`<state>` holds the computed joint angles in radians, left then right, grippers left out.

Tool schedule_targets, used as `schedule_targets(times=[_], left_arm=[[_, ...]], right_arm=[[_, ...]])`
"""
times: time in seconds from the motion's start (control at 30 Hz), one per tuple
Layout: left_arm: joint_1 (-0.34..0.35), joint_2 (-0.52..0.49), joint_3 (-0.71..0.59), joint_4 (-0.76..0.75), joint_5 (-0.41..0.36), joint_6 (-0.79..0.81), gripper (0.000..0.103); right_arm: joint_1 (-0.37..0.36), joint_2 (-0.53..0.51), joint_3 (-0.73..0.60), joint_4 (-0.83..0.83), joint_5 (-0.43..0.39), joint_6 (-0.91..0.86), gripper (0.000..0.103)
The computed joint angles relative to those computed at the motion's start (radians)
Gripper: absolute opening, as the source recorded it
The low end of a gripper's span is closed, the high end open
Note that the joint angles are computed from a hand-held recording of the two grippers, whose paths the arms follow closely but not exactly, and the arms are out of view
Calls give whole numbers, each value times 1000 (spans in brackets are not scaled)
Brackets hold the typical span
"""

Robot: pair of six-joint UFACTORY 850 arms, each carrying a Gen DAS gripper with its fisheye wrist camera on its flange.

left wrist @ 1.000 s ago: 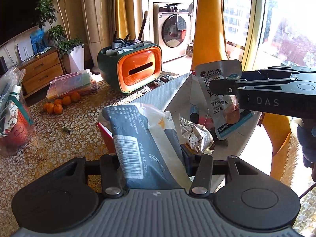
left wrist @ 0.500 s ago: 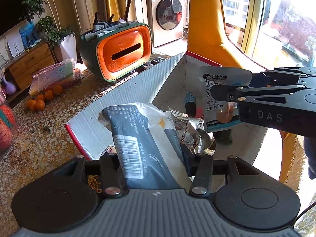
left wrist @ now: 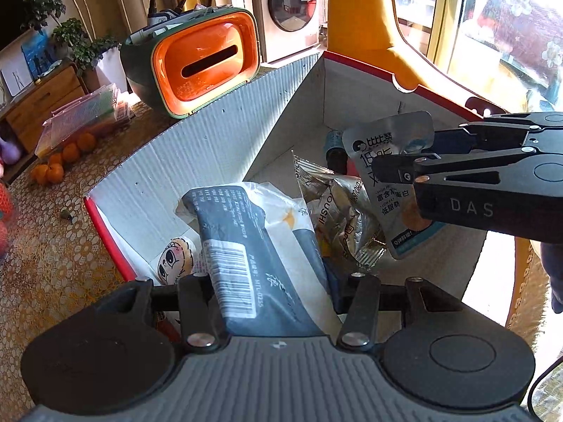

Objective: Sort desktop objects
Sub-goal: 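Open both tools to drop the pouch and snack bag into the box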

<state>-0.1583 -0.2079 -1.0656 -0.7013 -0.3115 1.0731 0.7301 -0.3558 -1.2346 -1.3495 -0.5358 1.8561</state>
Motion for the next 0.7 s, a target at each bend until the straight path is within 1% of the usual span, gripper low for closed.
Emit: schedule_targets(times=[0.1, 0.2, 0.27, 0.4, 0.47, 0.5, 0.53, 0.6, 0.67, 0.7], left_arm=[[5, 1, 1, -28, -14, 41, 51], [15, 2, 1, -69, -39, 68, 55], [24, 1, -1, -91, -56, 69, 60], [45, 16, 9, -197, -92, 169, 61], [48, 31, 20, -236, -103, 211, 67], [49, 40, 29, -255, -103, 235, 72], [50, 51, 38, -279, -99, 262, 75], [54, 71, 56, -322, -99, 311, 75], [60, 85, 67, -352, -107, 339, 75], [63, 93, 73, -360, -106, 344, 75]], right_arm=[[1, -3, 0, 18, 1, -19, 45], [3, -1, 3, 22, 6, -24, 45], [3, 3, 5, 21, 9, -26, 48], [10, 8, 2, 27, -3, -42, 49], [14, 11, 2, 28, -9, -49, 52], [17, 13, 1, 29, -11, -52, 52], [19, 15, 1, 31, -14, -55, 52], [24, 22, 4, 29, -16, -51, 55], [29, 34, 11, 13, -19, -33, 64], [32, 39, 15, 3, -20, -22, 64]])
